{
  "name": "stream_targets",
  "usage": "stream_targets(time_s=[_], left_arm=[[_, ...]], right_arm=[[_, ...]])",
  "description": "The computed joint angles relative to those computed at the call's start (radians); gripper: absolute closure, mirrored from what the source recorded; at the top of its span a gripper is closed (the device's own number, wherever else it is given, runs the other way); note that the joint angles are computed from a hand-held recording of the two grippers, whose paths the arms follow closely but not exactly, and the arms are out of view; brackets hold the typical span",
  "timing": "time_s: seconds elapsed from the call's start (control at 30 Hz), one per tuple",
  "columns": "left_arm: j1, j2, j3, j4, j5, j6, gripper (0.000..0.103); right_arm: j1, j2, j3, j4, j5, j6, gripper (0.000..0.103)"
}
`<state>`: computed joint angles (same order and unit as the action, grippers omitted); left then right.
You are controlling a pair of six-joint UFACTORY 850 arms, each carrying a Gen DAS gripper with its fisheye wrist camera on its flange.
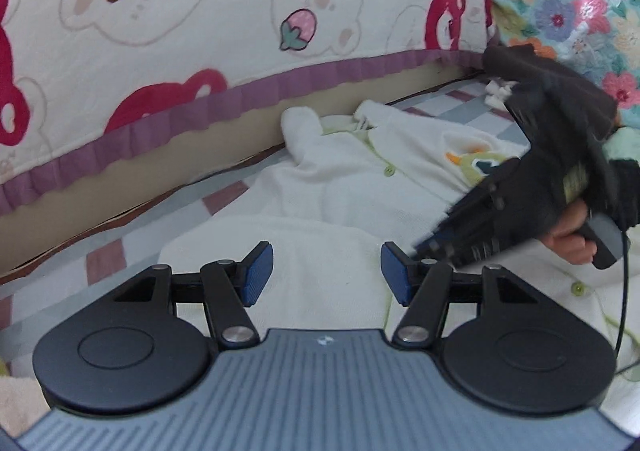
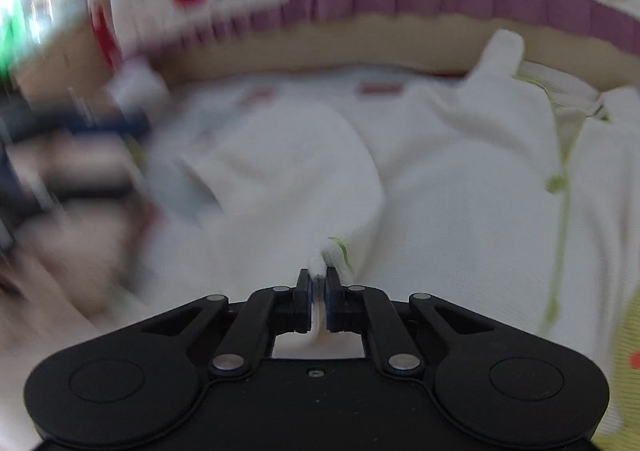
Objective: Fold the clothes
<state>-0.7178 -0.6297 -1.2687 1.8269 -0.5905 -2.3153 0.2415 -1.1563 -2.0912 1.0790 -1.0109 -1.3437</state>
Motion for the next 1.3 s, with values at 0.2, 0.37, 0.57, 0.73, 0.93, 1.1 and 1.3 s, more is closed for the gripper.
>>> stream_targets(time_s=[0.2,0.37,0.57,0.73,0.93,1.1,1.3], left_arm=[[0.007,0.005,0.011,0.133,-0.073,-0.216,0.027],[0.028,-0.012,-0.017,0.136,-0.065,-0.297,0.022],[0.072,-0.021,-0.052,-0.174,-0.068,0.007,0.093],[0.117,0.011,-0.057,-0.434,-0.282,0.398,0.095],[0.219,0.03,-0.019,-0.531,-0.464,0.546,0.096],[0.273,0.054,0.026,-0.546,-0.529,0.483,0.096],[0.285,0.108,0.092,-0.563,-0.559,0.376,0.096]], right_arm=[[-0.009,-0.167,-0.374,0.131,-0.273,0.294,0.095],[0.005,-0.222,-0.504,0.212,-0.4,0.383,0.095],[0.013,-0.096,-0.291,0.232,-0.288,0.226,0.094],[0.027,-0.025,-0.152,0.094,-0.005,0.142,0.086],[0.068,-0.046,-0.126,-0.068,0.031,0.215,0.064],[0.142,0.003,0.002,-0.097,0.125,0.139,0.049],[0.234,0.062,0.138,-0.13,0.377,0.053,0.042]])
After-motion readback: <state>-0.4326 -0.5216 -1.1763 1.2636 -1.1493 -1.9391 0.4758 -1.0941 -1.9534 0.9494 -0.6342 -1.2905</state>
